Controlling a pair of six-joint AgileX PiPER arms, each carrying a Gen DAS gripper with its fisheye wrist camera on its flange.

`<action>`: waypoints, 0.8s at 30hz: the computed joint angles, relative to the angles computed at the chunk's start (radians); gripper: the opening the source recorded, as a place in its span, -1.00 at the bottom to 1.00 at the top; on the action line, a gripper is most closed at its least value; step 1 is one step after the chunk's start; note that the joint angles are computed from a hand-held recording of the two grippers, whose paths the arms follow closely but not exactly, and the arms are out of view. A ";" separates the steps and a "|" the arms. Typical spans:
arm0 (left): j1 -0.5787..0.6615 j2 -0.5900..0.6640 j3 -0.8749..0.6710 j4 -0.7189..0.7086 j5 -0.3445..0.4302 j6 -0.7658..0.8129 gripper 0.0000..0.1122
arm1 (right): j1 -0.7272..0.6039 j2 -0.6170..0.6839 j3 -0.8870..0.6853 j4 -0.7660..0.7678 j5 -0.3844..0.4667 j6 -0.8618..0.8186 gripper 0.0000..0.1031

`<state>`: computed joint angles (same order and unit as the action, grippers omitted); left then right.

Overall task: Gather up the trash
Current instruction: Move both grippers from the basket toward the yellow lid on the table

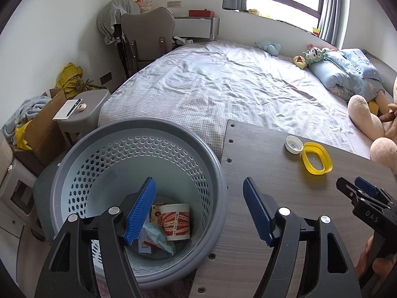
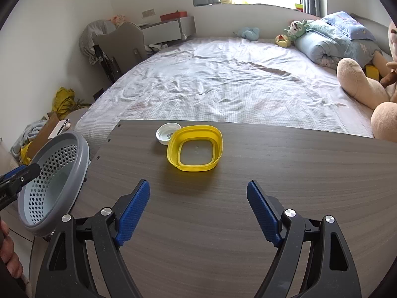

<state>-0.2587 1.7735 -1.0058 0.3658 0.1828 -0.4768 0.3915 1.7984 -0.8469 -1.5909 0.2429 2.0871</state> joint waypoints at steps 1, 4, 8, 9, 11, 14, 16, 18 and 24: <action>-0.008 0.008 -0.005 0.005 0.000 -0.004 0.24 | -0.009 0.015 -0.017 0.026 -0.007 -0.032 0.53; -0.028 0.031 -0.023 0.004 0.004 0.003 0.24 | -0.029 0.052 -0.065 0.135 -0.026 -0.157 0.54; -0.040 0.056 -0.050 -0.059 0.011 0.068 0.24 | -0.048 0.093 -0.123 0.282 -0.051 -0.322 0.64; -0.043 0.060 -0.054 -0.064 0.011 0.073 0.24 | -0.050 0.101 -0.136 0.326 -0.052 -0.368 0.68; -0.048 0.067 -0.060 -0.068 0.013 0.075 0.24 | -0.054 0.120 -0.165 0.414 -0.045 -0.464 0.72; -0.053 0.073 -0.064 -0.061 0.014 0.067 0.24 | -0.063 0.153 -0.215 0.608 -0.029 -0.675 0.77; -0.049 0.077 -0.067 -0.100 0.013 0.107 0.24 | -0.067 0.172 -0.240 0.686 -0.021 -0.759 0.79; -0.046 0.081 -0.071 -0.133 0.012 0.141 0.24 | -0.071 0.188 -0.264 0.733 -0.008 -0.812 0.81; -0.039 0.099 -0.087 -0.232 0.012 0.243 0.24 | -0.064 0.243 -0.349 0.854 0.060 -0.938 0.83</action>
